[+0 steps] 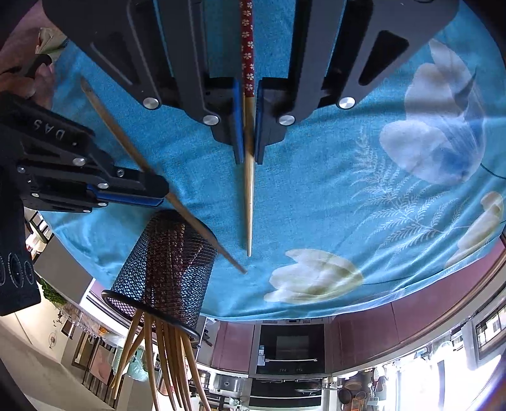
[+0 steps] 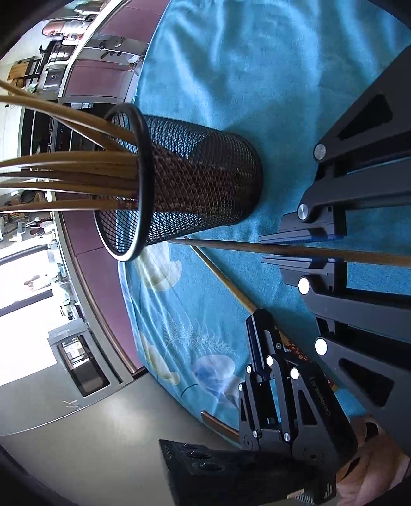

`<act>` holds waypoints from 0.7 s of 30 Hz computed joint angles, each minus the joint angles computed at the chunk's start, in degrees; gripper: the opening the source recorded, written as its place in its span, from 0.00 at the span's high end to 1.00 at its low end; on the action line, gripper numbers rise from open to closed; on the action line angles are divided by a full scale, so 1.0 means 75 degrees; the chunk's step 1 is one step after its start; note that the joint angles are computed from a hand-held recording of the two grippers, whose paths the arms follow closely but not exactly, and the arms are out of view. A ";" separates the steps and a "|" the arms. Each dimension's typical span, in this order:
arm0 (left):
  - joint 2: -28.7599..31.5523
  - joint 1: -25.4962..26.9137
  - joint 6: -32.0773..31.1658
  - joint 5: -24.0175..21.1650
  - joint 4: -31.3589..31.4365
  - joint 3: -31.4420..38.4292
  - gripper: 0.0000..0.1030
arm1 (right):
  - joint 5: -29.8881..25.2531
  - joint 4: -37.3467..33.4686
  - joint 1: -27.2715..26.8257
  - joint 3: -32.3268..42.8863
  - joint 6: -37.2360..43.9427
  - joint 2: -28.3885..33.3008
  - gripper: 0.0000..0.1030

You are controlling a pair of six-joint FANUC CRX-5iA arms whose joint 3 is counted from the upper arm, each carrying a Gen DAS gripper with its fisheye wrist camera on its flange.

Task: Organize utensils
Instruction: 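Lift the left tool's chopstick upright over the mesh cup while the right tool does likewise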

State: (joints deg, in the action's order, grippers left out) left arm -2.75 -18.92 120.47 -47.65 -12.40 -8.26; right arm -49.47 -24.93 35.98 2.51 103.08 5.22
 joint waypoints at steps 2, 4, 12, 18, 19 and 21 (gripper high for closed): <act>-0.0012 -0.0014 -0.0004 -0.0005 0.0003 -0.0008 0.93 | -0.0099 -0.0343 -0.0131 0.0042 0.0300 -0.0038 0.94; -0.0011 -0.0015 -0.0046 0.0014 0.0033 -0.0015 0.93 | -0.0214 -0.0495 -0.0173 0.0093 0.0472 -0.0024 0.95; 0.0037 -0.0060 -0.0174 0.0021 0.0061 0.0016 0.93 | -0.0391 -0.0237 0.0077 0.0272 0.0380 0.0224 0.95; 0.0095 -0.0063 -0.0236 -0.0012 0.0026 0.0070 0.92 | -0.0274 0.0193 0.0266 0.0294 0.0097 0.0377 0.92; 0.0109 -0.0075 -0.0238 -0.0020 -0.0005 0.0089 0.92 | -0.0253 0.0244 0.0290 0.0293 0.0094 0.0383 0.92; 0.0138 -0.0082 -0.0236 -0.0037 -0.0033 0.0127 0.91 | -0.0203 0.0344 0.0339 0.0286 0.0062 0.0399 0.92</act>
State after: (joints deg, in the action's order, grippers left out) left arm -1.72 -19.53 118.71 -47.93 -12.65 -7.31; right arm -50.99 -22.35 38.53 4.66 103.54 8.21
